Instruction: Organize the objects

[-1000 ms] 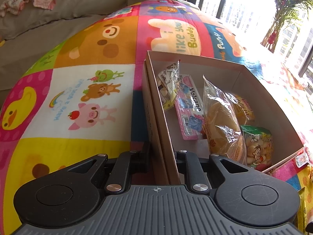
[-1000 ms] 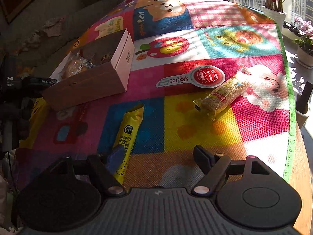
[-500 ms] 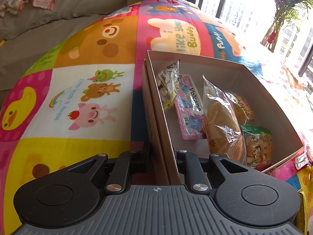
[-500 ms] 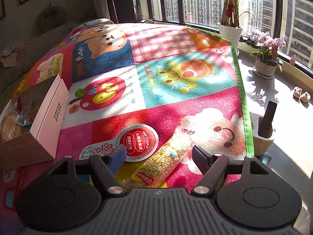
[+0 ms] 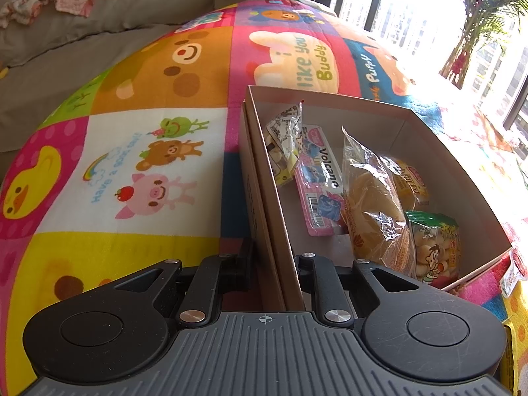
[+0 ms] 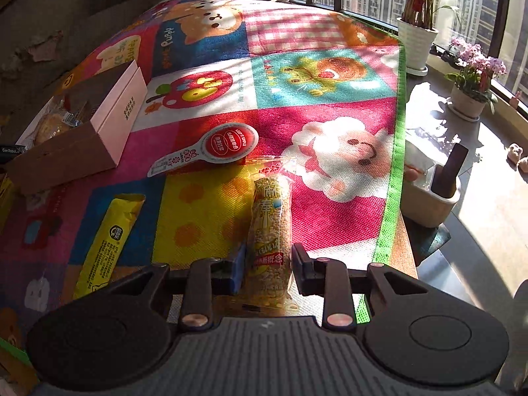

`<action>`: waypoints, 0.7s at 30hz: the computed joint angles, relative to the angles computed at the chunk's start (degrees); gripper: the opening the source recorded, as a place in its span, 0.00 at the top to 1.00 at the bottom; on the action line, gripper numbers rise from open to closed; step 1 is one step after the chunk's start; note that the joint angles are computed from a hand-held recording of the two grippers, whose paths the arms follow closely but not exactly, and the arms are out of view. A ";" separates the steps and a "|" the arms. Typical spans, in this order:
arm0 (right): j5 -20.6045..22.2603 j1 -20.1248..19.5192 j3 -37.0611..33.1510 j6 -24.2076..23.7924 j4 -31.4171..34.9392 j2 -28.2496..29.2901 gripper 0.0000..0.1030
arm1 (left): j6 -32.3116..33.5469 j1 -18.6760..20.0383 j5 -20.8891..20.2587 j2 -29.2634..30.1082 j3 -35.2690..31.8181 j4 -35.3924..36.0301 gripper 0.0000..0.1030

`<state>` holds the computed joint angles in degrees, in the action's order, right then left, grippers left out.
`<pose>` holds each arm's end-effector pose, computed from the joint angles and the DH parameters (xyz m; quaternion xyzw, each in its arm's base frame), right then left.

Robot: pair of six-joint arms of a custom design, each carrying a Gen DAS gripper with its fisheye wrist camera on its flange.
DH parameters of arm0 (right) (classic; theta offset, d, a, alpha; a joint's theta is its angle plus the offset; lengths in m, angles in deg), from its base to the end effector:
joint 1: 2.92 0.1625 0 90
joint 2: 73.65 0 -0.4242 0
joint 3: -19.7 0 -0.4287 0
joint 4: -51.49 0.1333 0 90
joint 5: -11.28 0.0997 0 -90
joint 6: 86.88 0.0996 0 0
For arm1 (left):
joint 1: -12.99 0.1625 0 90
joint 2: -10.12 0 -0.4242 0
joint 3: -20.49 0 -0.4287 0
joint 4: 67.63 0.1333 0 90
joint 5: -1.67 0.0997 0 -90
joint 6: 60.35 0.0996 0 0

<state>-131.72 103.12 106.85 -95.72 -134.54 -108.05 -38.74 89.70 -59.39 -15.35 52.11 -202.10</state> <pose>0.2515 -0.6802 0.0856 0.0185 -0.8478 0.3554 0.3932 -0.0398 -0.9580 0.2924 0.1960 0.8971 -0.2998 0.2585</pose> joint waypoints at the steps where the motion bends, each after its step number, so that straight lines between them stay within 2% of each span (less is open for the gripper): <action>1: -2.02 0.63 -0.98 -3.17 -2.02 1.29 0.69 | 0.00 -0.02 0.10 -0.01 0.02 0.01 0.82; 3: -2.81 1.61 -2.14 -7.87 -5.08 2.69 0.66 | -0.02 -0.09 0.29 0.00 0.00 0.10 0.82; 4: -1.47 2.02 -2.26 -8.71 -5.96 2.73 0.62 | -0.01 -0.09 0.33 -0.06 0.10 0.06 0.82; 8: 10.09 2.51 -1.33 -4.74 -2.58 0.70 0.54 | -0.07 -0.15 0.41 -0.04 0.06 0.10 0.82; 11: 16.28 2.46 -2.62 -3.30 1.57 1.30 0.52 | -0.05 -0.16 0.42 -0.07 0.12 0.06 0.82; 15: 16.84 2.47 -6.91 -3.63 5.25 4.85 0.49 | -0.15 -0.20 0.40 -0.03 0.00 0.19 0.82; 18: 14.80 2.60 -9.67 -5.19 6.90 7.35 0.49 | -0.14 -0.19 0.37 -0.06 -0.05 0.32 0.82; 20: 13.05 2.89 -10.71 -7.06 7.32 8.54 0.54 | -0.15 -0.19 0.35 -0.09 0.02 0.21 0.82; 21: 12.83 3.07 -10.82 -8.28 7.36 8.82 0.60 | -0.16 -0.19 0.34 -0.13 0.09 0.13 0.82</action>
<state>-118.89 106.19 96.03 -104.00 -127.19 -99.23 -38.90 89.51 -59.05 -15.48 52.21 -201.97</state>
